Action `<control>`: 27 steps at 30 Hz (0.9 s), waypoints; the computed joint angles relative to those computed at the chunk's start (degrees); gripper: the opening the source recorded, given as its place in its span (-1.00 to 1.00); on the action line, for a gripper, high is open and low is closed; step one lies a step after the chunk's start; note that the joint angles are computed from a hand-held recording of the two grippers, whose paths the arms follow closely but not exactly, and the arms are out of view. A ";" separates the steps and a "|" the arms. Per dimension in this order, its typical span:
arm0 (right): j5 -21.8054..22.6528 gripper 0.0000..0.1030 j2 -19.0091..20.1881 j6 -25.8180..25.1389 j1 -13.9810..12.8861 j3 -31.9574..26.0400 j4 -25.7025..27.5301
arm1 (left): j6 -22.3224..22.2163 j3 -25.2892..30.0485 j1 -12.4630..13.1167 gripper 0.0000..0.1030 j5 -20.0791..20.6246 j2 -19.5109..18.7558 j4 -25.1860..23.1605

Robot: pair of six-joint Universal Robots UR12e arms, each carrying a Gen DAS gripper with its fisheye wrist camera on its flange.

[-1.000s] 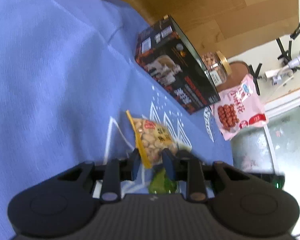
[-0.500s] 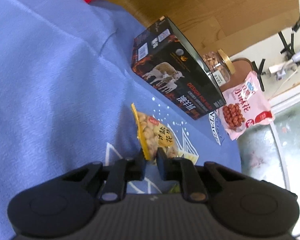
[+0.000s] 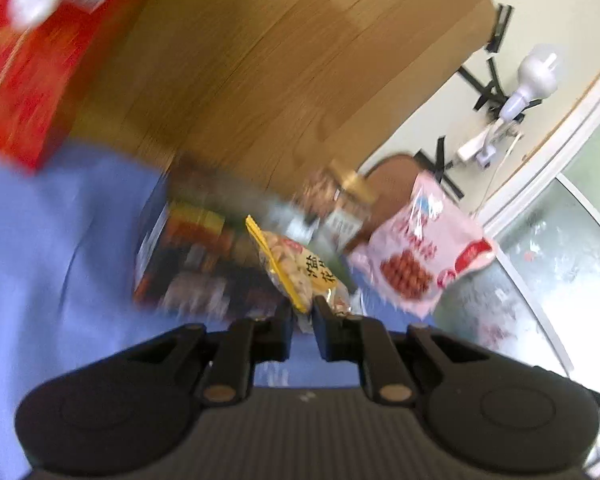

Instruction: Organize snacks

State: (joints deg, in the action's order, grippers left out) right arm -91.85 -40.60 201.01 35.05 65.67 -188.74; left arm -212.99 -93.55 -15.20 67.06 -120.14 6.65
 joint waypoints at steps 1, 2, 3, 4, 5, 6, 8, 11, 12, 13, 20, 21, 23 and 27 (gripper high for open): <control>-0.98 -0.82 0.79 -0.27 -0.15 -1.71 1.16 | 0.63 1.65 -0.17 -0.73 0.98 -0.89 -0.55; -1.62 -0.75 1.68 -0.47 -0.38 -3.67 3.08 | 1.28 3.30 -0.39 -0.63 2.34 -1.84 -1.42; -2.24 -0.67 2.29 -0.94 -0.58 -5.01 4.88 | 1.55 4.70 -0.83 -0.54 4.77 -2.66 -2.49; -3.41 -0.63 2.83 -1.07 -0.58 -6.09 6.42 | 2.11 5.95 -1.32 -0.39 7.63 -3.34 -4.19; -5.07 -0.54 2.95 -0.54 -0.48 -6.44 7.70 | 3.22 6.94 -1.92 -0.39 10.98 -3.62 -6.92; -5.82 -0.54 2.51 0.52 -0.45 -5.56 7.50 | 3.97 7.14 -2.32 -0.39 13.16 -3.62 -8.17; -3.00 -0.53 0.74 3.21 -0.89 -1.13 2.15 | 4.27 5.41 -2.05 -0.35 11.85 -3.06 -5.07; 0.86 -0.46 -2.43 7.18 -1.26 5.68 -1.30 | 3.45 1.29 -1.26 -0.35 9.51 -1.17 -1.26; 3.22 -0.41 -3.61 9.49 -1.51 8.05 -1.42 | 2.83 -0.23 -0.95 -0.35 8.60 -0.44 -0.46; 7.14 -0.40 -4.77 12.23 -2.04 10.60 -1.72 | 2.20 -1.82 -0.57 -0.35 7.13 0.39 -0.26; 21.07 0.07 -10.08 12.26 -2.36 21.86 -2.43 | 10.41 -9.80 -0.17 -0.18 -0.25 5.36 -8.53; 21.27 0.07 -10.79 10.64 -1.96 22.72 -0.69 | 11.73 -9.99 -0.39 -0.18 -0.82 5.47 -9.55; 24.00 0.07 -11.47 11.32 -1.85 23.70 1.27 | 13.60 -10.16 -0.82 -0.18 -1.62 5.58 -11.37; 29.74 0.07 -11.57 18.32 -2.16 24.70 1.34 | 12.68 -10.70 -1.07 -0.15 -3.39 5.17 -10.82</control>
